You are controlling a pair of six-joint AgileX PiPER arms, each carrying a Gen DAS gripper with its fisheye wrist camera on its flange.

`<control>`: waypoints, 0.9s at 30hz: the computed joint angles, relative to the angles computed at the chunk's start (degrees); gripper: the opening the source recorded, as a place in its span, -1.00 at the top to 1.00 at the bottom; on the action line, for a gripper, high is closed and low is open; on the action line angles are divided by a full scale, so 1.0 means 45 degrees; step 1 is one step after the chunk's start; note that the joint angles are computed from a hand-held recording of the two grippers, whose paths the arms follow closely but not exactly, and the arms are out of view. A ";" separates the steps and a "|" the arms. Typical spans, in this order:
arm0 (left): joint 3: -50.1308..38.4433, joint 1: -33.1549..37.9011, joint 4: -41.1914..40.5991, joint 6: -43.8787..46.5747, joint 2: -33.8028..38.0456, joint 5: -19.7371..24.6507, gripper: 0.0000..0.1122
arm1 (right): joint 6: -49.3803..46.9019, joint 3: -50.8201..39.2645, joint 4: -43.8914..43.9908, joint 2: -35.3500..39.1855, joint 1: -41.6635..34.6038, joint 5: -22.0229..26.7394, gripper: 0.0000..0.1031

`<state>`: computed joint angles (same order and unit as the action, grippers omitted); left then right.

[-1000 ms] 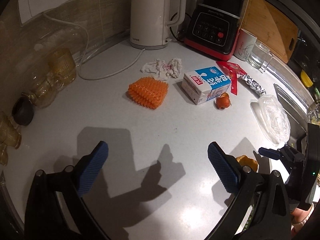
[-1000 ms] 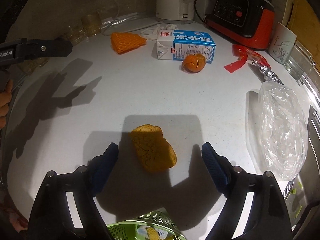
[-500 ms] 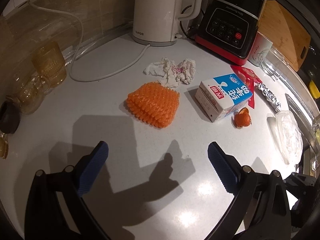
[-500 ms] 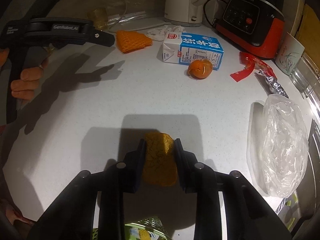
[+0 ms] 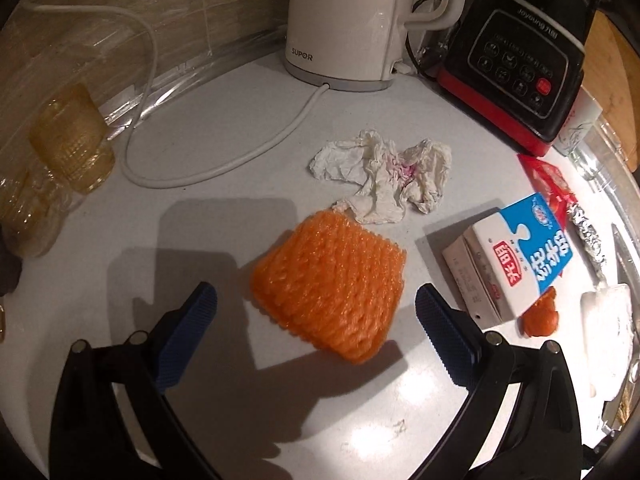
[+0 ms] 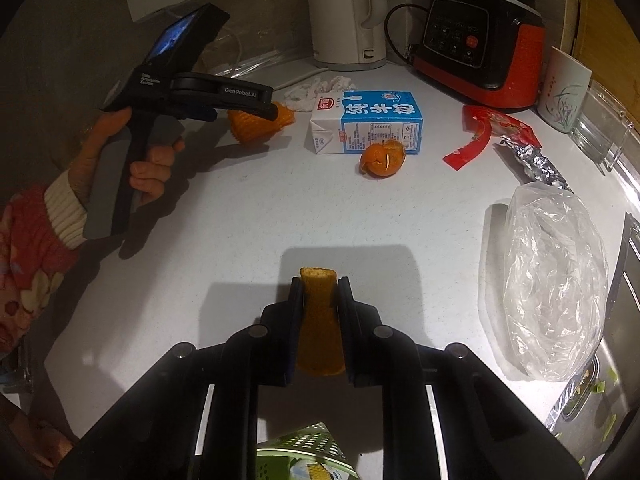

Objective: Collect trash
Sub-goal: 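Grasp the toast slice with the right tool while the left tool grasps the orange foam net, then drop the orange foam net into the green basket with left tool while right tool carries toast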

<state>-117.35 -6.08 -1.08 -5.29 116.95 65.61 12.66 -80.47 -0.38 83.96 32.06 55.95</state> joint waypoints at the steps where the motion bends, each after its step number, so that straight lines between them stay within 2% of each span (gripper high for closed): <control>1: -0.0172 -0.0047 0.0033 -0.0017 0.0152 0.0134 -0.67 | -0.0005 -0.0013 0.0044 -0.0011 -0.0042 -0.0011 0.65; 2: -0.0205 -0.0064 0.0026 -0.0014 0.0204 0.0185 -0.63 | 0.0012 -0.0026 0.0082 -0.0010 -0.0079 -0.0017 0.65; 4: -0.0283 -0.0104 0.0018 -0.0088 0.0290 0.0338 -0.21 | 0.0056 -0.0017 0.0138 -0.0050 -0.0144 -0.0069 0.65; 6: -0.0330 -0.0103 -0.0095 -0.0071 0.0316 0.0390 -0.04 | 0.0129 -0.0062 0.0193 -0.0053 -0.0208 -0.0064 0.65; 10: 0.0279 -0.0117 -0.0216 0.0182 -0.0141 -0.0152 0.30 | 0.0495 -0.0080 0.0080 -0.0140 -0.0202 -0.0041 0.65; 11: 0.0382 -0.0144 -0.0176 0.0231 -0.0281 -0.0219 0.47 | 0.0621 -0.0085 0.0025 -0.0149 -0.0200 -0.0005 0.65; 12: 0.0505 -0.0159 -0.0197 0.0314 -0.0452 -0.0236 0.55 | 0.0763 -0.0080 -0.0033 -0.0176 -0.0186 0.0027 0.65; 16: 0.1487 -0.0167 -0.0453 0.0640 -0.1582 -0.0467 0.58 | 0.1320 0.0128 -0.0203 -0.0539 -0.0132 0.0056 0.65; 21: 0.3063 -0.0361 -0.1141 0.1015 -0.3597 -0.0103 0.58 | 0.2465 0.0394 -0.0912 -0.1478 0.0313 0.0371 0.65; 27: 0.5353 -0.2278 -0.0813 0.0580 -0.6570 0.0790 0.58 | 0.5117 0.0789 -0.3085 -0.3337 0.2221 0.1903 0.65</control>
